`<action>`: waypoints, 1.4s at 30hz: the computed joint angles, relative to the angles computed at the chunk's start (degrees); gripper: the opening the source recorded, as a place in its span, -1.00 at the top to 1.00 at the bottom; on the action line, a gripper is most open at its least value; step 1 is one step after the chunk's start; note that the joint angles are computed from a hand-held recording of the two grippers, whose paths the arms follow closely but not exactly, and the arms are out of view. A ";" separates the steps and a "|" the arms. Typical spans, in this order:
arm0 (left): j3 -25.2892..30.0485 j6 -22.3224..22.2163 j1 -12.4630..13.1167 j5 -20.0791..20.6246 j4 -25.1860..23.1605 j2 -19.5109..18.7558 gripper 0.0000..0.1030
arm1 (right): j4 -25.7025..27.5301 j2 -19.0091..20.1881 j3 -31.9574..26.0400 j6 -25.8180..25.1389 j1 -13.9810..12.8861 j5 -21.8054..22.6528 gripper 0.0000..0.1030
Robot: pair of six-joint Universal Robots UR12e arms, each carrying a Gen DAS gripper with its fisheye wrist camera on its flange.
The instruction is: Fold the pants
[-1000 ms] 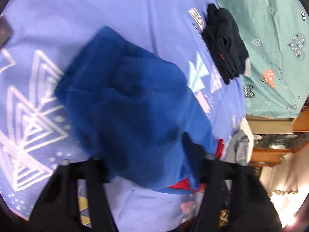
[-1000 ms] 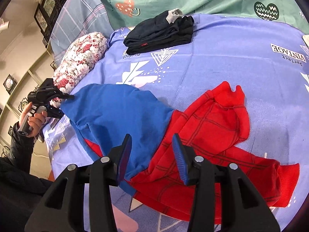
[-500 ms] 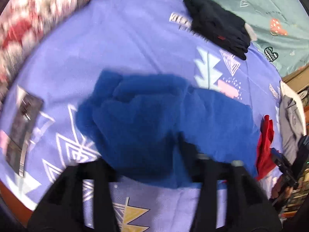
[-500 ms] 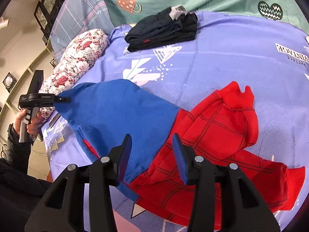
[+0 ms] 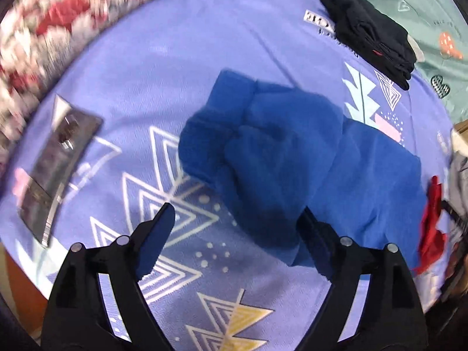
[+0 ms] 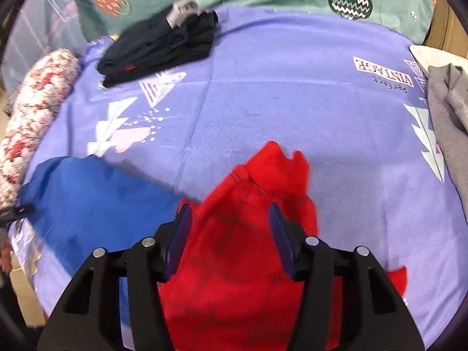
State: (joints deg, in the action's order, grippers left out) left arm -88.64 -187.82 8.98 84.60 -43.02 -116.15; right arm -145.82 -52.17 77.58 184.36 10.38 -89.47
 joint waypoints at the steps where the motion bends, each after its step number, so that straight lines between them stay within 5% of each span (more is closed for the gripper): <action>1: -0.37 1.12 -0.77 2.09 2.38 0.01 -0.70 | 2.20 1.28 -2.03 0.66 0.45 -1.30 -0.06; 5: -0.93 3.50 -2.39 5.10 7.09 -0.36 -0.78 | 6.11 4.25 -6.15 3.26 1.03 -3.16 -0.06; 9: -0.55 3.15 -2.01 3.06 6.64 -0.93 -0.80 | 4.47 3.71 -4.96 4.90 0.54 -5.46 0.76; 12: 0.61 1.95 -2.79 7.10 6.34 -2.40 -0.80 | -3.04 1.15 -0.38 3.66 -0.07 -6.14 0.81; 15: 1.51 2.09 -2.39 5.26 4.22 -3.07 -0.80 | -14.42 -3.67 7.26 7.63 -2.81 4.81 0.92; 18: 1.73 2.27 -2.08 4.74 3.88 -3.18 -0.81 | -28.87 -8.64 15.88 9.60 -5.62 13.61 0.92; 20: 1.80 2.63 -2.27 5.51 4.18 -3.31 -0.84 | -33.08 -10.80 20.34 11.43 -7.32 16.74 0.92; 26: 2.07 3.97 -2.43 5.84 3.86 -3.79 -0.89 | -24.58 -13.56 27.01 14.89 -9.29 14.35 0.92; 29: 2.06 3.64 -2.34 5.81 3.52 -3.71 -0.89 | -18.66 -13.07 27.40 16.77 -8.81 12.89 0.72; 30: 2.03 3.70 -2.34 5.94 3.48 -3.64 -0.89 | -18.73 -13.07 27.62 17.23 -8.78 12.26 0.44; 32: 1.70 4.24 -2.56 6.94 3.93 -3.36 -0.89 | -19.37 -13.39 27.66 17.87 -8.52 11.11 0.22; 37: 0.59 4.49 -2.55 7.48 5.38 -2.44 -0.89 | -24.35 -14.63 27.98 15.50 -7.92 9.65 -0.04; 42: 0.86 4.33 -2.65 7.83 5.25 -2.80 -0.89 | -23.00 -12.19 25.26 16.77 -7.58 7.42 -0.02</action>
